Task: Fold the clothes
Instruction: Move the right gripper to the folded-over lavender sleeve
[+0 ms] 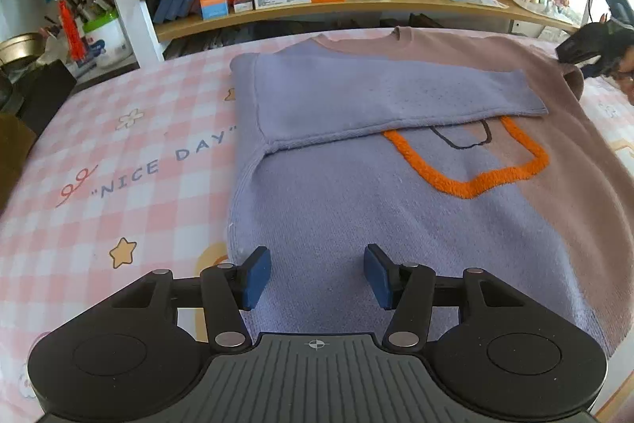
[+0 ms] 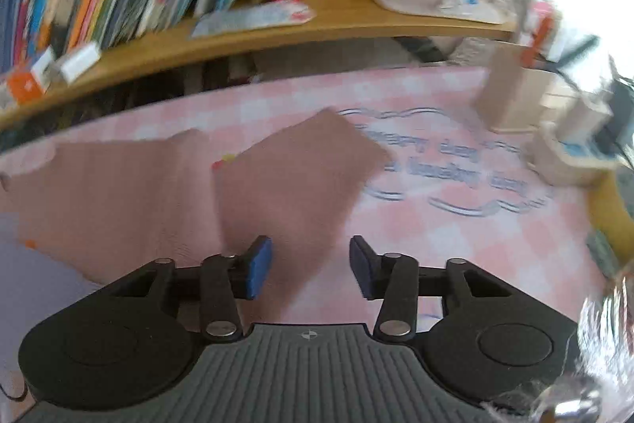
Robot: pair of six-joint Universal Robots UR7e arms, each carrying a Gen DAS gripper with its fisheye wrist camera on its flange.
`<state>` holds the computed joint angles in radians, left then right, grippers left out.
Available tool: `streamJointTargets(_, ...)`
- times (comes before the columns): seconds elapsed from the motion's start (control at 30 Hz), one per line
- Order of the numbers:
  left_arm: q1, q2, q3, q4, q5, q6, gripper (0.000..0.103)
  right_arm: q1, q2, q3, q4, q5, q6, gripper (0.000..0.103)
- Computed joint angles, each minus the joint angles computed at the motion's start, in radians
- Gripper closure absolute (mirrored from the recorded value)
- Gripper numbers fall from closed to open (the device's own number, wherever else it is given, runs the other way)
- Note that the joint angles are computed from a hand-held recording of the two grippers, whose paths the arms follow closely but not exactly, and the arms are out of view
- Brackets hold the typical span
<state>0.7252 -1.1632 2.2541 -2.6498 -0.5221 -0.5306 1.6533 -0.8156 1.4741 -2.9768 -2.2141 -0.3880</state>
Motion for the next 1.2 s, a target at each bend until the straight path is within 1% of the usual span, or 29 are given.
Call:
streamJointTargets(0.03,0.0,0.0,-0.001,0.001,-0.001,-0.002,0.05,0.003,0.008,-0.01,0.012,-0.003,-0.005,0.067)
streamJointTargets(0.1,0.002,-0.002,0.0,-0.004,-0.005,-0.003,0.05,0.008,0.016,-0.018,0.013,-0.015,-0.016,0.073)
streamJointTargets(0.13,0.003,-0.002,-0.001,-0.004,-0.006,-0.002,0.05,0.005,0.005,-0.012,0.029,0.003,-0.013,0.088)
streamJointTargets(0.17,0.003,-0.002,-0.002,-0.004,-0.007,0.0,0.05,0.002,-0.006,-0.005,0.045,0.022,-0.009,0.094)
streamJointTargets(0.2,0.004,-0.002,-0.002,-0.004,-0.008,0.003,0.05,0.0,-0.013,0.001,0.05,0.031,-0.009,0.094)
streamJointTargets(0.27,0.005,-0.002,-0.004,-0.005,-0.009,0.009,0.05,0.005,-0.01,0.015,-0.03,-0.012,-0.037,0.095)
streamJointTargets(0.33,0.005,-0.002,-0.004,-0.002,-0.009,0.008,0.05,0.01,0.002,0.036,-0.213,-0.076,-0.118,0.095)
streamJointTargets(0.37,0.004,-0.002,-0.003,-0.003,-0.007,0.007,0.05,0.009,-0.001,0.052,-0.284,-0.09,-0.149,0.095)
streamJointTargets(0.43,0.004,-0.001,-0.003,-0.004,-0.006,0.007,0.05,0.0,-0.019,0.085,-0.387,-0.111,-0.187,0.095)
streamJointTargets(0.5,0.004,0.0,-0.005,-0.002,-0.005,0.007,0.05,-0.013,-0.033,0.109,-0.453,-0.136,-0.204,0.095)
streamJointTargets(0.67,0.002,0.001,-0.007,0.004,-0.006,0.001,0.05,-0.043,-0.084,0.169,-0.468,-0.192,-0.125,0.095)
streamJointTargets(0.7,0.001,0.003,-0.008,0.004,-0.007,0.001,0.05,-0.049,-0.088,0.177,-0.479,-0.198,-0.122,0.095)
streamJointTargets(0.73,-0.001,0.005,-0.008,0.005,-0.006,0.0,0.05,-0.056,-0.095,0.184,-0.474,-0.197,-0.112,0.095)
streamJointTargets(0.8,-0.004,0.008,-0.009,0.008,-0.002,-0.006,0.05,-0.073,-0.111,0.193,-0.423,-0.181,-0.076,0.094)
streamJointTargets(0.87,-0.006,0.009,-0.009,0.014,0.0,-0.015,0.051,-0.084,-0.126,0.207,-0.4,-0.172,-0.056,0.089)
streamJointTargets(0.9,-0.008,0.009,-0.008,0.015,0.0,-0.019,0.051,-0.085,-0.132,0.217,-0.405,-0.17,-0.052,0.08)
streamJointTargets(0.93,-0.01,0.01,-0.007,0.014,-0.001,-0.022,0.051,-0.081,-0.137,0.229,-0.434,-0.164,-0.054,0.071)
streamJointTargets(0.97,-0.011,0.01,-0.005,0.011,-0.002,-0.024,0.051,-0.075,-0.15,0.249,-0.458,-0.142,-0.047,0.069)
streamJointTargets(1.03,-0.015,0.012,-0.002,0.005,-0.004,-0.027,0.053,-0.062,-0.192,0.299,-0.465,-0.065,-0.003,0.069)
streamJointTargets(1.13,-0.02,0.017,-0.001,-0.002,-0.009,-0.028,0.055,-0.049,-0.281,0.386,-0.381,0.114,0.077,0.069)
streamJointTargets(1.2,-0.022,0.018,-0.002,0.002,-0.011,-0.032,0.055,-0.05,-0.335,0.422,-0.249,0.246,0.129,0.068)
